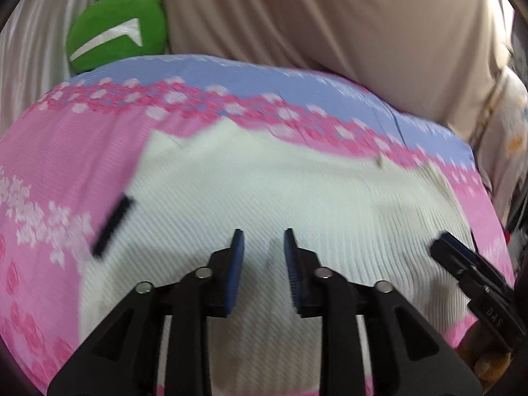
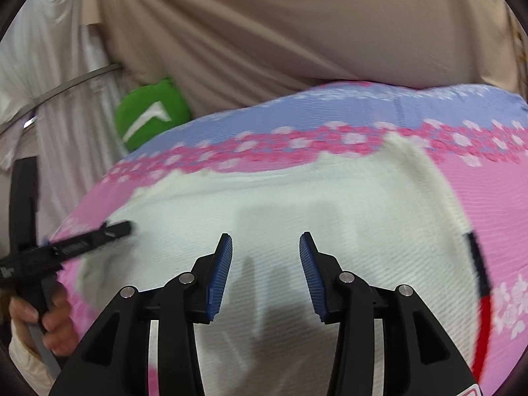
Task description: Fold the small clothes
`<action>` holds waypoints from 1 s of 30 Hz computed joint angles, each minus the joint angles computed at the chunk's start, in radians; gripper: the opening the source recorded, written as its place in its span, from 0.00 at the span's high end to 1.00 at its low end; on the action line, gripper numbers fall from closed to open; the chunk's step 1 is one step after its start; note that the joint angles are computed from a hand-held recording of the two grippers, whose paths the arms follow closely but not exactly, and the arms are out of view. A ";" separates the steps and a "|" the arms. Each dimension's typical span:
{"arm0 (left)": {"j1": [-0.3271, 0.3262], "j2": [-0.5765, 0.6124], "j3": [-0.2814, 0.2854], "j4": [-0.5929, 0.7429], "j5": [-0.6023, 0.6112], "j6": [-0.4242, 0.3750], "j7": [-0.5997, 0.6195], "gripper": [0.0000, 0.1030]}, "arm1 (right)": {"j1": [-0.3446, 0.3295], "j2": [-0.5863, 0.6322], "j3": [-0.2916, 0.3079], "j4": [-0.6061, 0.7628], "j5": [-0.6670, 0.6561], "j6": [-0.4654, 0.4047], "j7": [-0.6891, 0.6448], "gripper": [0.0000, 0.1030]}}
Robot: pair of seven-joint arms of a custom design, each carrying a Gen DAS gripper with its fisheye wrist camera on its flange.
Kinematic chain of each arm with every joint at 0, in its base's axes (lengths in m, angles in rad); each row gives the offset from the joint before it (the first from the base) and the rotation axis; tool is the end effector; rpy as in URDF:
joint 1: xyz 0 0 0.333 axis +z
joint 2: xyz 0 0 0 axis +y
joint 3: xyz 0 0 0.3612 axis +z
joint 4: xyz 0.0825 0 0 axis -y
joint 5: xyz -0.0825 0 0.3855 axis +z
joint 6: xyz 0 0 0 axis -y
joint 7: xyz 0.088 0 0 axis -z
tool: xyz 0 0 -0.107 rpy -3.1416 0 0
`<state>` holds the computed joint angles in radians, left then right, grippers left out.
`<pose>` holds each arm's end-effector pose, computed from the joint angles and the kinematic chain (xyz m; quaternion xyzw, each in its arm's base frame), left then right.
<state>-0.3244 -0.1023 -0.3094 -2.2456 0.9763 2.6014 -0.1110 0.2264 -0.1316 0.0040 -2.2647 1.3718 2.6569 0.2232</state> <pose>0.4195 -0.3345 0.4934 -0.7387 0.5497 -0.3030 0.2455 0.5147 0.0926 0.4985 -0.7492 0.4622 -0.0987 0.4640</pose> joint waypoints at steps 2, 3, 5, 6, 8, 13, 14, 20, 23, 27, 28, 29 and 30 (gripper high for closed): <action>-0.016 0.026 -0.018 0.015 0.002 -0.048 0.005 0.74 | 0.015 -0.005 0.033 -0.033 -0.102 0.050 0.029 0.59; -0.020 0.023 -0.019 0.007 0.023 -0.052 -0.019 0.74 | 0.016 -0.003 0.038 -0.042 -0.154 0.068 0.073 0.61; -0.018 -0.005 -0.012 -0.030 0.065 -0.018 -0.071 0.72 | 0.003 -0.013 0.006 -0.047 -0.157 0.033 0.109 0.64; -0.019 -0.018 -0.017 -0.045 0.079 -0.033 -0.088 0.72 | -0.009 -0.012 0.001 -0.054 -0.187 0.055 0.148 0.66; -0.017 -0.034 -0.027 -0.074 0.145 -0.033 -0.124 0.72 | -0.042 -0.009 -0.034 -0.059 -0.214 0.010 0.207 0.75; -0.035 -0.039 -0.046 -0.080 0.190 -0.090 -0.150 0.65 | -0.107 -0.028 -0.082 -0.088 -0.166 -0.044 0.264 0.79; -0.037 -0.036 -0.044 -0.078 0.192 -0.089 -0.146 0.64 | -0.110 -0.029 -0.088 -0.091 -0.120 -0.049 0.240 0.79; -0.040 -0.036 -0.037 -0.081 0.203 -0.083 -0.155 0.64 | -0.069 -0.053 -0.035 -0.117 0.071 0.166 0.032 0.77; -0.041 -0.037 -0.036 -0.083 0.202 -0.081 -0.153 0.64 | -0.068 -0.047 -0.041 -0.113 0.066 0.163 0.051 0.77; -0.046 -0.028 -0.039 -0.074 0.184 -0.107 -0.126 0.63 | -0.069 -0.036 -0.037 -0.109 0.007 0.164 0.113 0.77; -0.051 -0.021 -0.044 -0.067 0.179 -0.123 -0.120 0.63 | -0.070 -0.031 -0.037 -0.106 -0.010 0.162 0.128 0.77; -0.054 -0.017 -0.045 -0.062 0.175 -0.136 -0.111 0.63 | -0.069 -0.031 -0.038 -0.108 -0.011 0.161 0.132 0.77; -0.057 -0.014 -0.045 -0.059 0.173 -0.143 -0.107 0.63 | -0.067 -0.031 -0.038 -0.109 -0.008 0.163 0.136 0.77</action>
